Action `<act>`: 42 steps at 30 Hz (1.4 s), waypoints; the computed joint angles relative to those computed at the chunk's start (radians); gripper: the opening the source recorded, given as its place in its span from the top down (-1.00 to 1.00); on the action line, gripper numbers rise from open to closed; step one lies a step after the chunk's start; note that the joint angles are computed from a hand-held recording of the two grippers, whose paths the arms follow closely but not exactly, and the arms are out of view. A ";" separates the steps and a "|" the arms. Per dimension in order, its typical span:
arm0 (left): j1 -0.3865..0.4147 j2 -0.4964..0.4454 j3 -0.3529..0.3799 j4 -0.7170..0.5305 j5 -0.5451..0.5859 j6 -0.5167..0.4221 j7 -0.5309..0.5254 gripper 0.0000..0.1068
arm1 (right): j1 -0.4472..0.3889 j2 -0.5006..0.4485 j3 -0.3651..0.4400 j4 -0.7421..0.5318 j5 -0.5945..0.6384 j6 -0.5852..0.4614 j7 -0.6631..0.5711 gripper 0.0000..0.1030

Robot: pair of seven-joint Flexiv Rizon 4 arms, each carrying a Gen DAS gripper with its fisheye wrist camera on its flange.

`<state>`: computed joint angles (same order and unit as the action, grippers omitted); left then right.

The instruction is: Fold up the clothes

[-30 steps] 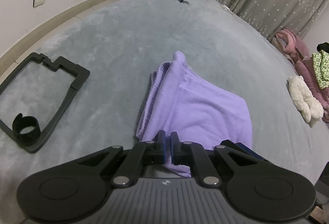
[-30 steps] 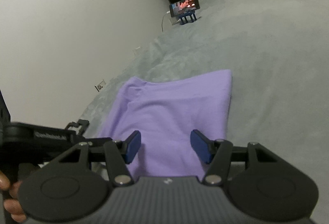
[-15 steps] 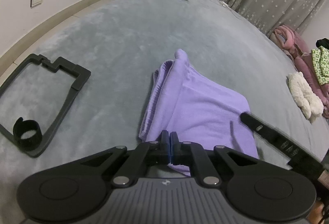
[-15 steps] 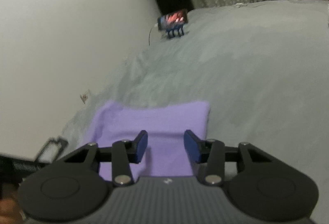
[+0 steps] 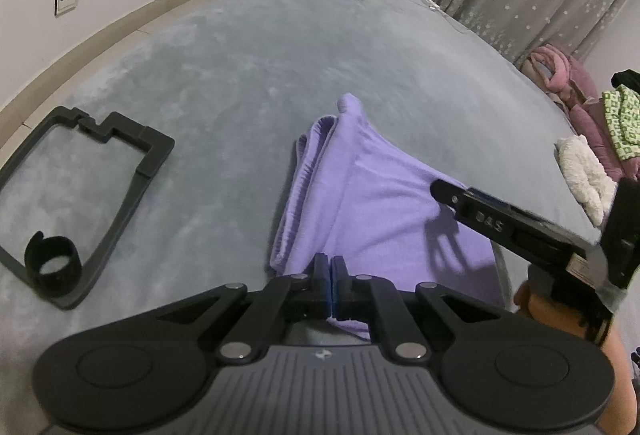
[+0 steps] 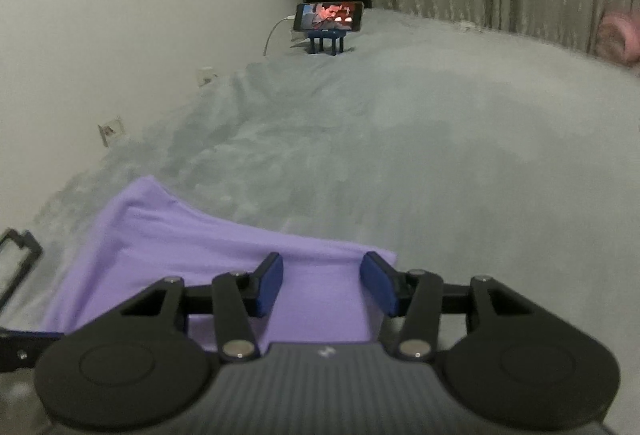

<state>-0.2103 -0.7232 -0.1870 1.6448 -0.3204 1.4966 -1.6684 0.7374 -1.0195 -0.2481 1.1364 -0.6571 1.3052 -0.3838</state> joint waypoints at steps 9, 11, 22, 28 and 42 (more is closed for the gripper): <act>0.078 0.015 -0.093 0.045 -0.034 0.034 0.040 0.88 | -0.091 -0.065 0.221 -0.090 0.079 0.183 -0.211 0.45; 0.086 0.012 -0.105 0.047 -0.041 0.036 0.044 0.88 | -0.109 -0.095 0.286 -0.145 0.105 0.149 -0.276 0.47; 0.083 0.007 -0.097 0.035 -0.049 0.026 0.048 0.88 | -0.081 -0.238 0.324 -0.459 0.228 -0.098 -0.441 0.47; 0.138 0.004 -0.163 0.063 -0.074 0.096 0.050 0.85 | -0.009 -0.105 0.102 -0.190 0.277 0.107 -0.226 0.39; -0.056 -0.034 0.074 -0.040 0.026 0.127 -0.010 0.58 | 0.150 0.144 -0.075 0.386 0.377 0.442 -0.212 0.17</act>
